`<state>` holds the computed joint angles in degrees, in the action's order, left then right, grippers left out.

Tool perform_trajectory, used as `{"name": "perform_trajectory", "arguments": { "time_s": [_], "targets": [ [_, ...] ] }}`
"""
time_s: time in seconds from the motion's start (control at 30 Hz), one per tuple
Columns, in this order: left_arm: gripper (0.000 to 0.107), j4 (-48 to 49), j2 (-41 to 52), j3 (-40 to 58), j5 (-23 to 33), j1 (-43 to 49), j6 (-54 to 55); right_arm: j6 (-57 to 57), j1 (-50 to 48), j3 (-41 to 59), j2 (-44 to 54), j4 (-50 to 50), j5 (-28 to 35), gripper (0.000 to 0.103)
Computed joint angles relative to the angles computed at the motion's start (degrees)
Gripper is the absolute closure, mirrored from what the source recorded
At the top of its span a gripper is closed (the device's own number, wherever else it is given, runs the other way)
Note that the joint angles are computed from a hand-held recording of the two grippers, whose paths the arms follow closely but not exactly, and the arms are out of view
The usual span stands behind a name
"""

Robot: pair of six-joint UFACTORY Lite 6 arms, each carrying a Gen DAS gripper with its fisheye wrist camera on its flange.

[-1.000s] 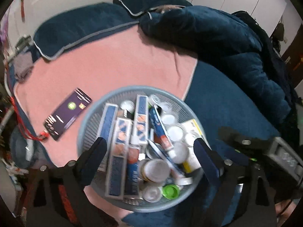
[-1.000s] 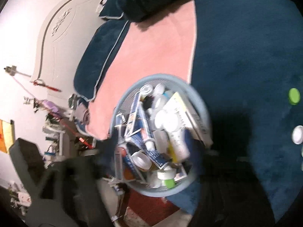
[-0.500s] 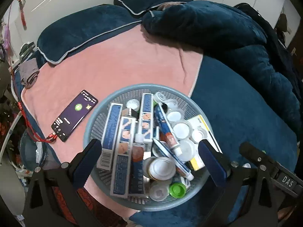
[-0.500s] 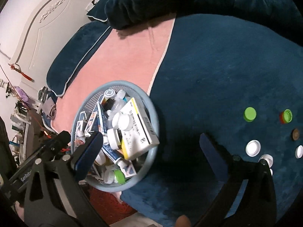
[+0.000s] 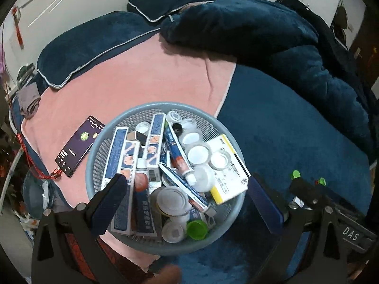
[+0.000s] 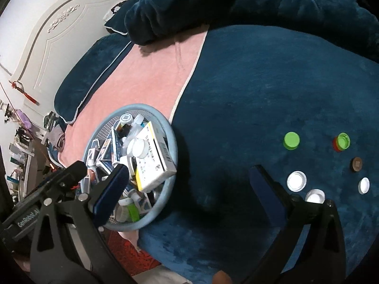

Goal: Organize objects
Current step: 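Move both open grippers back over the remaining caps on the blanket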

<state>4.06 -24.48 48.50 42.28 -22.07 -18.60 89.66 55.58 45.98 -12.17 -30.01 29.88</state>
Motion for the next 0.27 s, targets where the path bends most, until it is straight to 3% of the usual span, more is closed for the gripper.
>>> {"name": "perform_trajectory", "arguments": {
  "time_s": [0.17, 0.27],
  "targets": [
    [0.005, -9.3, 0.2, -0.5, 0.3, 0.8, 6.7, 6.3, 2.0, -4.3, -5.7, -3.9, 2.4, 0.000],
    [0.005, -9.2, 0.0, -0.5, 0.1, -1.1, 5.4, 9.8, 3.9, -7.2, -9.3, -5.4, 4.3, 0.000]
  ]
}}
